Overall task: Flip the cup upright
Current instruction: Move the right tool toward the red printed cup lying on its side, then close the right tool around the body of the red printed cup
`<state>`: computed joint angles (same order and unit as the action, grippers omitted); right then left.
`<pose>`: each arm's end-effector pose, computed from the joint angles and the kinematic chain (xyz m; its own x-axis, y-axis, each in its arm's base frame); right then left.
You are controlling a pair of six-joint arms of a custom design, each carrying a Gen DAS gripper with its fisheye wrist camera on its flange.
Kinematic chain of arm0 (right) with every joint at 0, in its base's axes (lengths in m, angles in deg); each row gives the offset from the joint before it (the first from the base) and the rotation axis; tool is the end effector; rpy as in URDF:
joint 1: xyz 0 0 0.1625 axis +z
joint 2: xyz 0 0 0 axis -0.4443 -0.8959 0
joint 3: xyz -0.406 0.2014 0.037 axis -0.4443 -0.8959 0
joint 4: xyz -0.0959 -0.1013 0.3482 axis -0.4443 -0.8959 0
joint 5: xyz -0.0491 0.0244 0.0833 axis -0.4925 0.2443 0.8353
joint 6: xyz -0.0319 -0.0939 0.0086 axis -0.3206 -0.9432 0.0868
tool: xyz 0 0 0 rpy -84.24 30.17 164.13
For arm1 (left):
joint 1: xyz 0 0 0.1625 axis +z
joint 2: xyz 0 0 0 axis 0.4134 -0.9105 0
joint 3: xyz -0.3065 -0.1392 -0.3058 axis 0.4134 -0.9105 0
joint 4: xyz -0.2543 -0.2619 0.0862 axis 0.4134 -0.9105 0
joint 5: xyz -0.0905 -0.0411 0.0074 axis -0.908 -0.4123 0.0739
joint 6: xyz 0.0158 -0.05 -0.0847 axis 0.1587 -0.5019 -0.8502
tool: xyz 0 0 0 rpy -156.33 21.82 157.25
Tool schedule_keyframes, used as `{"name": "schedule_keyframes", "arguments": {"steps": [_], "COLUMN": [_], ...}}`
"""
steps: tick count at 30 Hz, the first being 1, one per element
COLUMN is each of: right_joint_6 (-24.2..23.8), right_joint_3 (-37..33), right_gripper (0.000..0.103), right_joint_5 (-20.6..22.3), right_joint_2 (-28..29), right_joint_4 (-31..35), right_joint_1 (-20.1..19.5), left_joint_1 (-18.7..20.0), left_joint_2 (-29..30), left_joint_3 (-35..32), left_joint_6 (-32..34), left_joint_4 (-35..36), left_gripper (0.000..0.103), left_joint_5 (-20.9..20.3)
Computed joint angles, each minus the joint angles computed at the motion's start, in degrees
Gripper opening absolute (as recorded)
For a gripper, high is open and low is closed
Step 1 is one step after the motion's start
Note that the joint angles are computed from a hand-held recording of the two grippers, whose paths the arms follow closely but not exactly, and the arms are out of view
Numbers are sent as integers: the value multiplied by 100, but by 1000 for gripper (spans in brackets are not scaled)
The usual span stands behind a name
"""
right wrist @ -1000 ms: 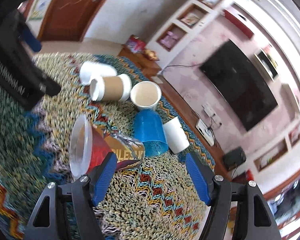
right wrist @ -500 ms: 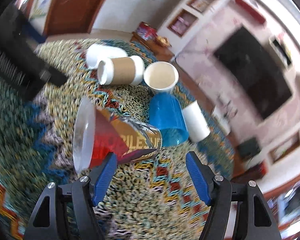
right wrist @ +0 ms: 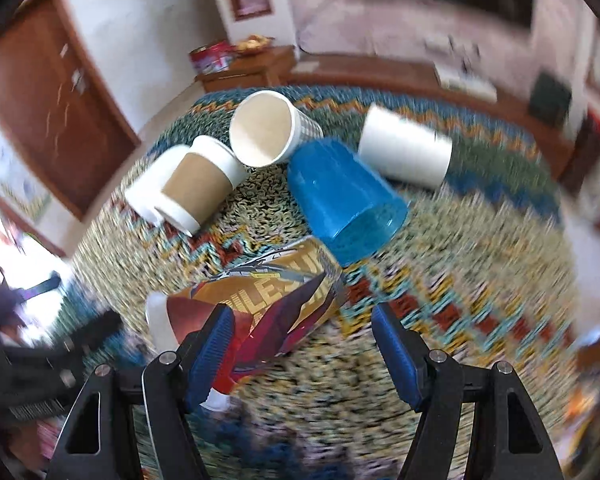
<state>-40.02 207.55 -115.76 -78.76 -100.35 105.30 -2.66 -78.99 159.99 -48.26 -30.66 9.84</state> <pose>0.0200 -0.4428 0.3273 -0.7862 -0.3540 0.5065 -0.4959 0.8504 -0.1755 -0.4073 -0.3770 -0.0113 -0.6283 -0.1841 -0.7559 0.2164 0.8919 -0.3971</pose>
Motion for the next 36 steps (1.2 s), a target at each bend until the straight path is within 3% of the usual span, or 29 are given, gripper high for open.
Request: {"name": "schedule_keyframes", "arguments": {"steps": [6, 13, 29, 36], "right_joint_6": [1647, 2724, 4576, 5320], "right_joint_3": [-550, -689, -462, -233], "right_gripper": [72, 77, 79, 77], "right_joint_5": [731, 1355, 2132, 1613], "right_joint_2": [55, 271, 844, 463], "right_joint_4": [1605, 2008, 1307, 1072], "right_joint_1": [-321, -483, -579, -423], "left_joint_1": [13, 32, 40, -50], "left_joint_2": [-52, -130, -348, -496], "left_joint_3": [47, 140, 445, 568], "left_joint_6": [-57, -140, -207, -310], "left_joint_4": [5, -5, -216, -204], "left_gripper": [98, 98, 98, 98], "left_joint_5": [36, 64, 66, 85]}}
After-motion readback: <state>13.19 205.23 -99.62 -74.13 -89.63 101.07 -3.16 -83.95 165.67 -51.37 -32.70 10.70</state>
